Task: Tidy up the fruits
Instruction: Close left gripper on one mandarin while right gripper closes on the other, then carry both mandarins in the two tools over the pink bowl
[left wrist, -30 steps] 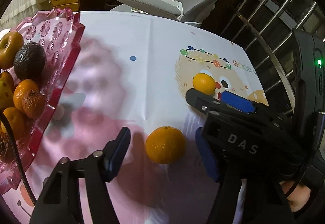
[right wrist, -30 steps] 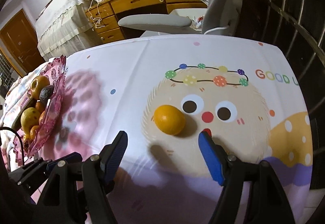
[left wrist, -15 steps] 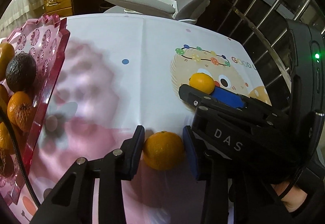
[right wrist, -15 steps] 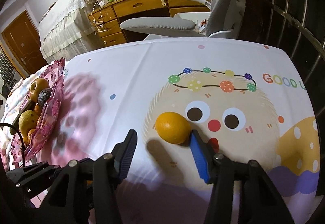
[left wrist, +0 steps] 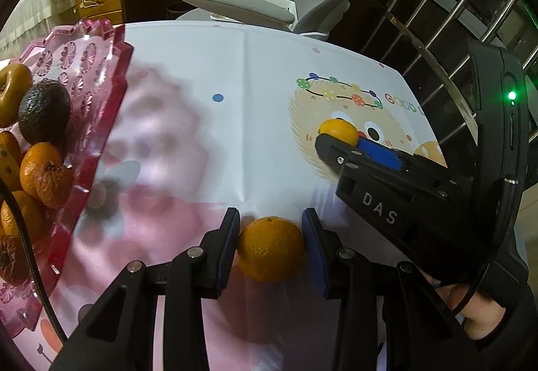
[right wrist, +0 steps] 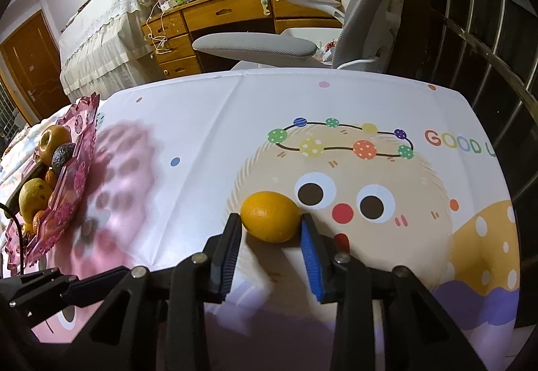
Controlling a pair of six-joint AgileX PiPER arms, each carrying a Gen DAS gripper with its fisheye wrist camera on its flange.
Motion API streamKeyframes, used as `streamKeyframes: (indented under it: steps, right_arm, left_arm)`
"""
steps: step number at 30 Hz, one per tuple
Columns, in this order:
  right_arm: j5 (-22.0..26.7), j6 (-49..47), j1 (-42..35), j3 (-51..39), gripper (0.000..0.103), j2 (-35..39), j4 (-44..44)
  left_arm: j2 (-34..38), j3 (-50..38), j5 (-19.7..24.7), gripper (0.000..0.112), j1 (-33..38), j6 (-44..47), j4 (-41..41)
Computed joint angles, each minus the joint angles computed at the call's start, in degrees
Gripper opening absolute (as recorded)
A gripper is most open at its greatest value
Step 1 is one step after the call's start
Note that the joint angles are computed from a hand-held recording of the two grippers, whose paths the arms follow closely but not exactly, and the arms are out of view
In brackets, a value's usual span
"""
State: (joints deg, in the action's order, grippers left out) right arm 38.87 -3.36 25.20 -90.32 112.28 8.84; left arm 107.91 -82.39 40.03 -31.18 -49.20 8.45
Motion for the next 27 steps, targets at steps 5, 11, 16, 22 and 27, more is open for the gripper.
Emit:
streamKeyframes:
  steps: [5,11,16,22,27]
  right_arm:
    - [1.70,0.77,-0.02,-0.83,0.035,-0.08,-0.45]
    - [2.58,2.33,0.30,-0.87,0.035,-1.97,-2.07]
    - [5.89,4.77,0.30,-2.77,0.035,-3.26,-0.87]
    - [7.73,9.44,2.54,-3.60,0.035,-5.90,-3.26]
    - [8.98,13.99,6.47,-4.43,0.035,-7.46,-7.09]
  left_arm:
    - [-2.18,1.81,-0.14,0.037,-0.15,-1.60,1.44]
    - [-5.67,4.27,-0.21,0.037,-0.25,-2.18,2.18]
    - [-9.83,6.66,-0.52,0.037,-0.14,-1.86,2.55]
    - [-16.37,10.58,-0.81,0.037,1.50,0.33,1.65]
    - [-21.26,12.91,1.30,0.037,4.30,3.79,-0.99]
